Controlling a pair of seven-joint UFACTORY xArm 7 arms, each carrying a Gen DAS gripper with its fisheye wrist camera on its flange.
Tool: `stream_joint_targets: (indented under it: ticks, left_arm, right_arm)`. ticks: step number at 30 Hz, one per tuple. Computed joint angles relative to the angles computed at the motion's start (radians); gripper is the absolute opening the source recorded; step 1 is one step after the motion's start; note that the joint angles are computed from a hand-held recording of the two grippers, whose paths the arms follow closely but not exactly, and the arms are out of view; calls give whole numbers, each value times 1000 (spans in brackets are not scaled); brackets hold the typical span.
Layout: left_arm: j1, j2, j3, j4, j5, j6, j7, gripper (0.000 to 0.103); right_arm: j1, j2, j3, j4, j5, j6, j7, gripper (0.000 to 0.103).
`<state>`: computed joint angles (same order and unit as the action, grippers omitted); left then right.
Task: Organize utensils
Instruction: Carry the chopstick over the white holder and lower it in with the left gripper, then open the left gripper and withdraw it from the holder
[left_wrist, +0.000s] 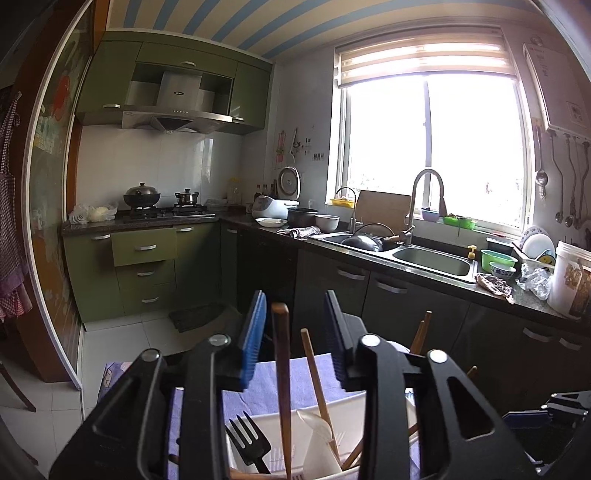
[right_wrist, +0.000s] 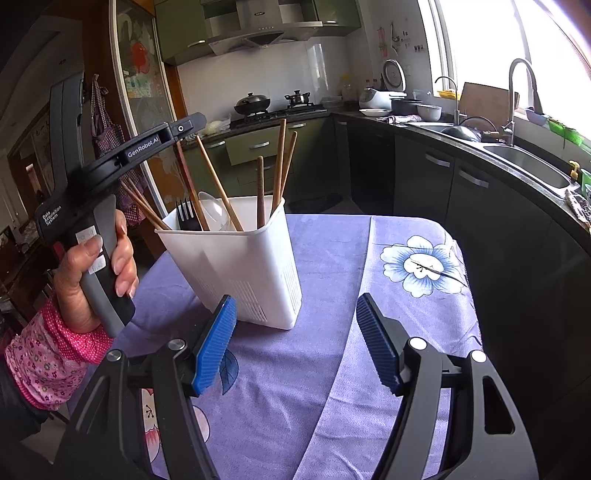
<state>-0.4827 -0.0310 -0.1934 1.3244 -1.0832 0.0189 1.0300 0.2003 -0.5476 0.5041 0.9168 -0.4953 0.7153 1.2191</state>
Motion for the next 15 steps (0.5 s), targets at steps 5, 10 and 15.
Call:
stream_joint_targets:
  ticks: [5,10,15]
  left_arm:
    - [-22,-72,22,-82,11,-2,3,35]
    - [-49,-175,64,-189,77,-2,-84,48]
    - [6,-301,40,-330,223,6,-246,60]
  right_arm:
    - [3,-25,15,-8,2,7,24,67]
    - [8,-65,42,-36,14,11,66,70]
    - [15,-117,75,-74,36,25,118,73]
